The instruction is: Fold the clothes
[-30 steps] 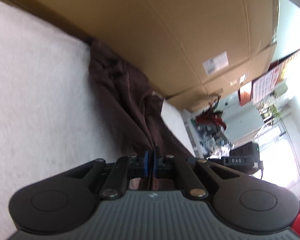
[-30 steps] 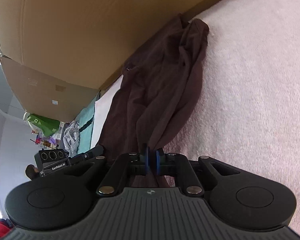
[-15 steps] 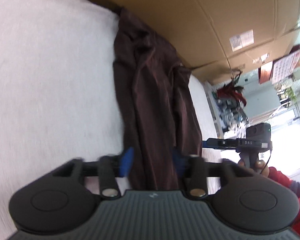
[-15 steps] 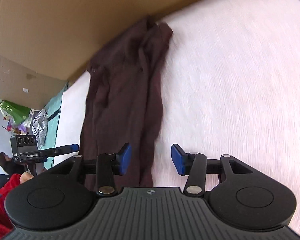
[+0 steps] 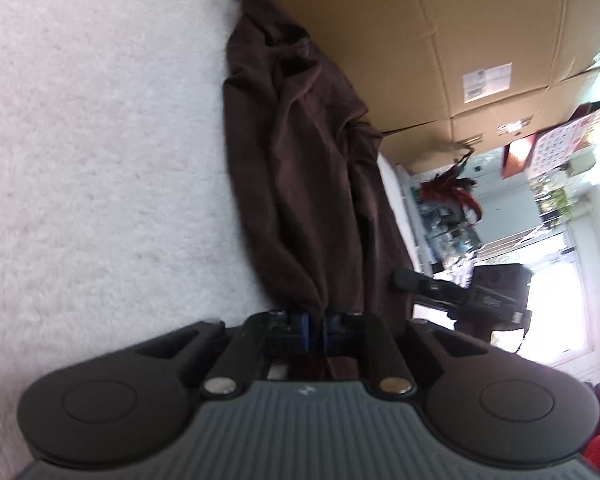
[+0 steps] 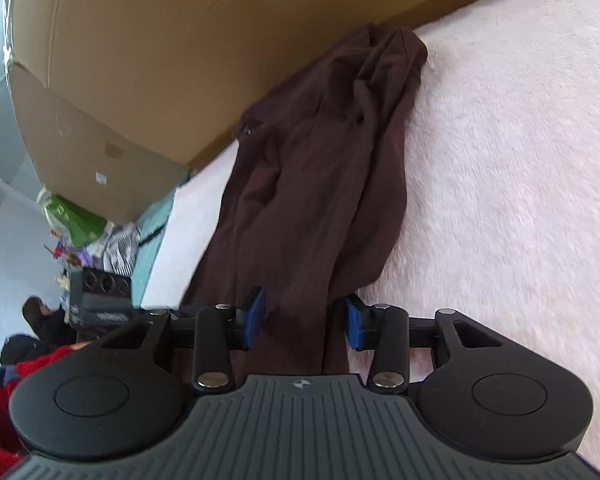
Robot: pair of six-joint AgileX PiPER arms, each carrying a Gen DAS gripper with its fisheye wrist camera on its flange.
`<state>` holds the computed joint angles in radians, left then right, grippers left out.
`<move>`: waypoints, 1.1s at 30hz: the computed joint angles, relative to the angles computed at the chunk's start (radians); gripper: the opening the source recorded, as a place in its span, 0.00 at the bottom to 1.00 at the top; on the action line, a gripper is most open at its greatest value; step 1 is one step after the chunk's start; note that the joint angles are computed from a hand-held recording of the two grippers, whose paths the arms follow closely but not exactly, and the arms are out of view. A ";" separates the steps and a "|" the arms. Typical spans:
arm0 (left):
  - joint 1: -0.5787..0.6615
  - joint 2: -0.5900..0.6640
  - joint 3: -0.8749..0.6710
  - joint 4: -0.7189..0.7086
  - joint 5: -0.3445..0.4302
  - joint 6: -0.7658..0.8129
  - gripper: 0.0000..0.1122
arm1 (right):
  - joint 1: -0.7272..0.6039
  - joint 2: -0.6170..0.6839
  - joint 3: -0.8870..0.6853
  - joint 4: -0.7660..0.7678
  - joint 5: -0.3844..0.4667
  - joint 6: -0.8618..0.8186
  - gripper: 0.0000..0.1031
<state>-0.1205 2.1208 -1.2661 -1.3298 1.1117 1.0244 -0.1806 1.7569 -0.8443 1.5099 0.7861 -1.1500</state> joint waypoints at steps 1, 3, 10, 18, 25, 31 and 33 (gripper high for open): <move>-0.001 -0.011 0.011 0.000 -0.002 0.014 0.03 | 0.002 0.004 -0.007 -0.009 -0.006 0.016 0.23; 0.001 -0.037 0.048 -0.021 0.008 0.040 0.01 | -0.020 0.006 -0.020 -0.087 0.035 0.109 0.12; -0.009 -0.047 0.110 -0.054 -0.008 0.067 0.08 | -0.080 -0.013 0.052 -0.120 0.169 0.132 0.18; -0.001 -0.038 0.096 -0.085 0.014 0.036 0.00 | -0.087 -0.010 0.039 -0.043 0.149 0.144 0.33; 0.004 -0.076 0.052 -0.198 0.067 0.059 0.00 | -0.109 -0.003 -0.114 -0.031 0.205 0.221 0.09; 0.004 -0.009 -0.123 -0.292 0.019 0.006 0.00 | -0.107 0.064 -0.322 -0.049 0.200 0.263 0.09; -0.003 0.042 -0.225 -0.281 -0.014 -0.033 0.00 | -0.095 0.117 -0.409 -0.064 0.184 0.285 0.09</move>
